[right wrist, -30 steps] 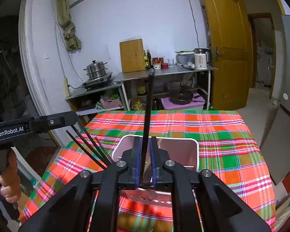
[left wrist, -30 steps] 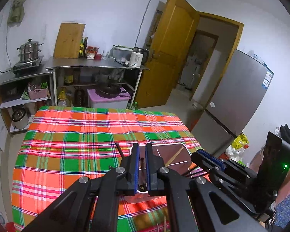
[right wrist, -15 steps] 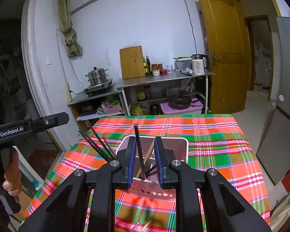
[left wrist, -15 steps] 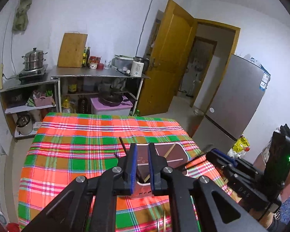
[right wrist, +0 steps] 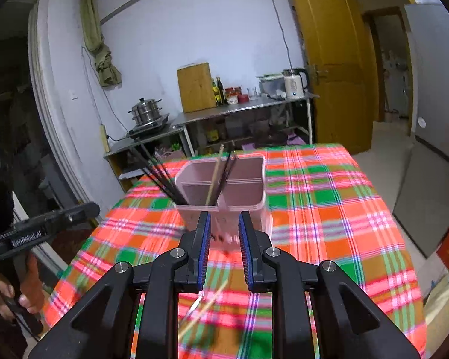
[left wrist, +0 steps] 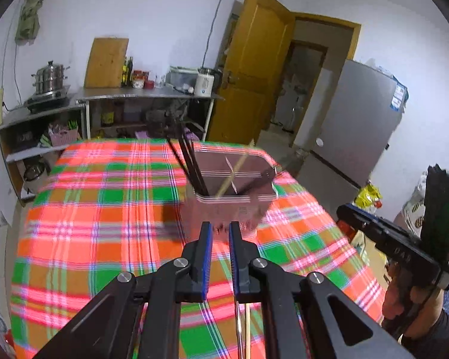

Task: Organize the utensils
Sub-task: 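Raise both open tools and move them down to the wooden chopsticks on the cloth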

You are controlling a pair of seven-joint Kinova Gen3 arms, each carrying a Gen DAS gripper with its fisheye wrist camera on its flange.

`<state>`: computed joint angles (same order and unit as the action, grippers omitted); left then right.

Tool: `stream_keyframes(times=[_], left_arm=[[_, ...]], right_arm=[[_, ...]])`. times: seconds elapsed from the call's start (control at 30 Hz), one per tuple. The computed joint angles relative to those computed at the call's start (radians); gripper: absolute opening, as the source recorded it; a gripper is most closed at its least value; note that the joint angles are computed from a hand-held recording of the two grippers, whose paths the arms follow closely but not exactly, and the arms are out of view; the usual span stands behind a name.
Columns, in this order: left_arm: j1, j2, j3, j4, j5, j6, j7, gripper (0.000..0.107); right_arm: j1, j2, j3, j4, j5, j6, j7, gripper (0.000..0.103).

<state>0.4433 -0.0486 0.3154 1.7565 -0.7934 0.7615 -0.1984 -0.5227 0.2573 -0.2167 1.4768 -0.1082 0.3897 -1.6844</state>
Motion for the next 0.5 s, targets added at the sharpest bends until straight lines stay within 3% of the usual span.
stream_keyframes(times=[0.27, 0.5], left_arm=[[0.052, 0.033, 0.012, 0.089, -0.020, -0.038, 0.113, 0.010], [0.087, 0.067, -0.016, 0.122, 0.015, -0.063, 0.123, 0.010]], right_arm=[[0.033, -0.043, -0.020, 0.123, -0.057, -0.016, -0.002, 0.020], [0.048, -0.061, -0.029, 0.207, -0.094, -0.041, 0.005, 0.020]])
